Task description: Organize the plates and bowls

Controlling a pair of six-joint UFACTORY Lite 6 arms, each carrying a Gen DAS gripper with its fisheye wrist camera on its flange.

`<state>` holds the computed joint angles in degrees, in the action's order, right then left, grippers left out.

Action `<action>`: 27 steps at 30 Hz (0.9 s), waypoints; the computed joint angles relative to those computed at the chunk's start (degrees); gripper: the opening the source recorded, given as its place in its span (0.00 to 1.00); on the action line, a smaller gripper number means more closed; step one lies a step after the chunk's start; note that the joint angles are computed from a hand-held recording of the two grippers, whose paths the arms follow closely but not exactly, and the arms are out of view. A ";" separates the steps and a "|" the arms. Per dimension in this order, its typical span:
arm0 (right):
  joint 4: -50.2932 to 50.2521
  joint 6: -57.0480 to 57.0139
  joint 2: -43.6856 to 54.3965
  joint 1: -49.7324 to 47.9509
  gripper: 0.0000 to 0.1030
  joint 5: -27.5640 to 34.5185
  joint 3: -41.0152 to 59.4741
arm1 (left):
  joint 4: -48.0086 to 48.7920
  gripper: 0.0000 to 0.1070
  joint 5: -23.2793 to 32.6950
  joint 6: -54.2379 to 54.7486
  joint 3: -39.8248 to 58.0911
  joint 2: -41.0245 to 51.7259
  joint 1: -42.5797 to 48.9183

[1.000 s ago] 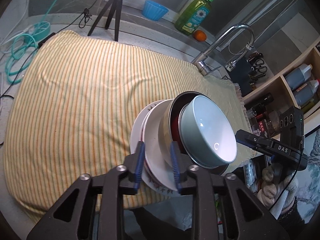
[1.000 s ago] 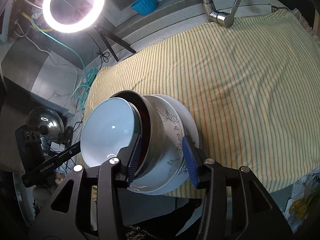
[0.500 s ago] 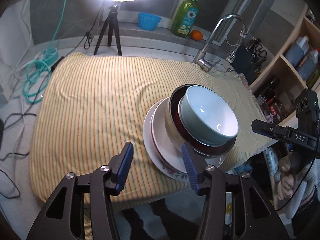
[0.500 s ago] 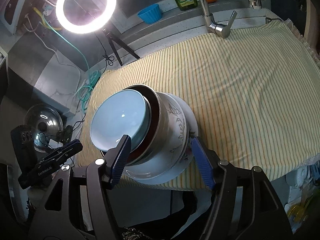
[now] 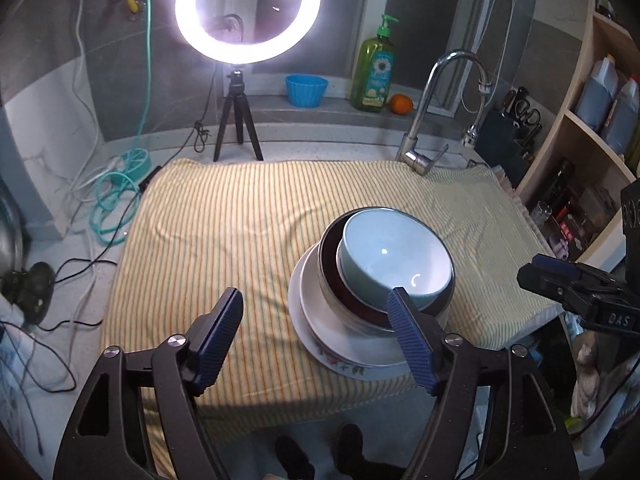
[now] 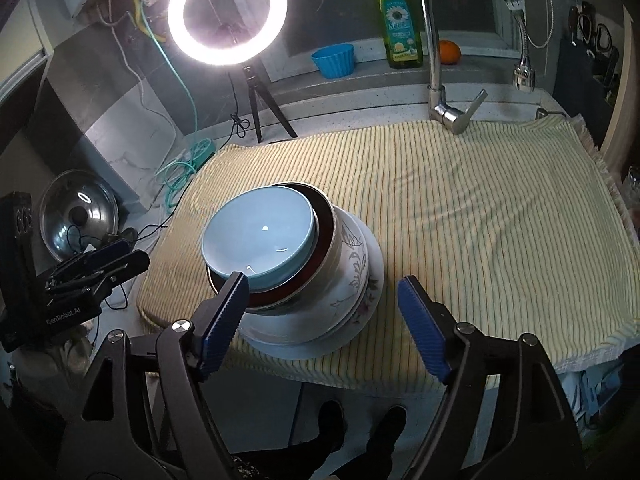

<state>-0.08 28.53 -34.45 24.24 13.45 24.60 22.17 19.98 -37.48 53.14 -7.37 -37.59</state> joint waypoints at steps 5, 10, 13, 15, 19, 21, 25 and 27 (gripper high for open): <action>-9.78 9.11 -3.98 2.52 0.91 1.32 -0.46 | 10.56 0.70 3.38 -12.83 -0.77 -1.71 -3.55; -22.14 21.71 -5.34 6.20 0.96 2.42 -0.76 | 14.01 0.70 4.95 -17.80 -1.66 -3.99 -4.40; -24.19 24.00 -5.65 7.18 0.97 2.67 -0.82 | 14.97 0.70 5.24 -18.79 -1.38 -4.00 -4.72; -25.55 25.71 -5.82 7.56 0.97 2.98 -0.83 | 15.40 0.70 5.28 -19.18 -1.29 -3.84 -4.95; -24.70 25.58 -6.09 7.19 0.97 3.04 -0.84 | 15.88 0.70 5.07 -19.85 -1.42 -3.96 -5.15; -24.99 26.06 -6.38 7.04 0.97 3.32 -0.91 | 15.37 0.70 4.98 -19.13 -1.33 -3.95 -4.99; -27.91 29.91 -7.22 8.18 0.97 4.65 -1.05 | 14.99 0.70 5.07 -18.69 -1.22 -4.20 -5.15; -27.15 29.04 -7.26 8.05 0.97 4.58 -1.09 | 14.93 0.70 5.03 -18.62 -1.14 -4.21 -5.24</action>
